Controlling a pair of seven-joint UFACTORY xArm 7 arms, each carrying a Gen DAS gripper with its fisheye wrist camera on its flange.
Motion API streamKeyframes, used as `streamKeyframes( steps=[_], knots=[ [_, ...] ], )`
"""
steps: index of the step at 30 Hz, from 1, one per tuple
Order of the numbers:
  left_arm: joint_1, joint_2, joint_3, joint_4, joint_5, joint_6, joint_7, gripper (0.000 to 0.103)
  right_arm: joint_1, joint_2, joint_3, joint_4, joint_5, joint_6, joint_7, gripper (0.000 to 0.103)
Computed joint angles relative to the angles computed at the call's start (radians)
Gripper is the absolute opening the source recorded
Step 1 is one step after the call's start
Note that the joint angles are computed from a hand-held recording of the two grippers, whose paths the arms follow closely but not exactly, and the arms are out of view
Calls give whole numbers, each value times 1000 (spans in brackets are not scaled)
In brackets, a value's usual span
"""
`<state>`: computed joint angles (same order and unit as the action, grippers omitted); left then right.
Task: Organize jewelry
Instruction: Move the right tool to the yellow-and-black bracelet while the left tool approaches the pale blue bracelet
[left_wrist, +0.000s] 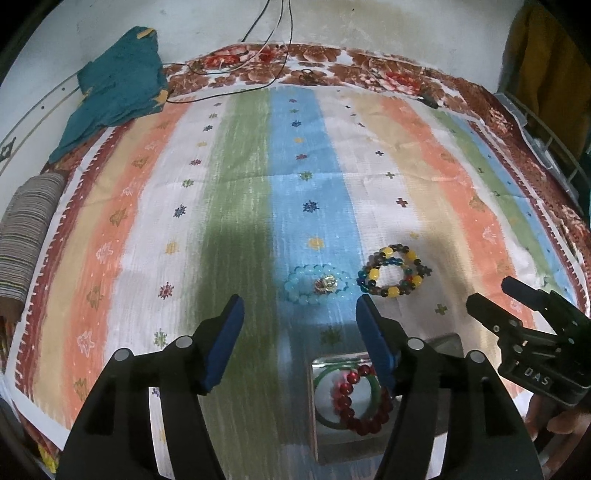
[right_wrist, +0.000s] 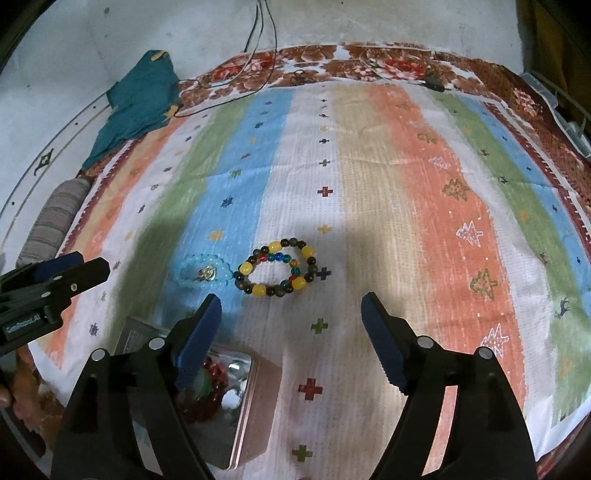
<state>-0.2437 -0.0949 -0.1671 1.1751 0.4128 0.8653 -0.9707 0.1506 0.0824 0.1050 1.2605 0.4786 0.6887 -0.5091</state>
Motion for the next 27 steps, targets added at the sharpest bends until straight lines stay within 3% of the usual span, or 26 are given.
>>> streamKeyframes(
  steps=[13,27],
  knots=[
    [5,73,31,51,-45,0,64,74,-3,114,14,115,-96,25,69,81],
    [6,166,66,114,-108,12,126,75,5,195,23,194,-176,32,126,81]
  ],
)
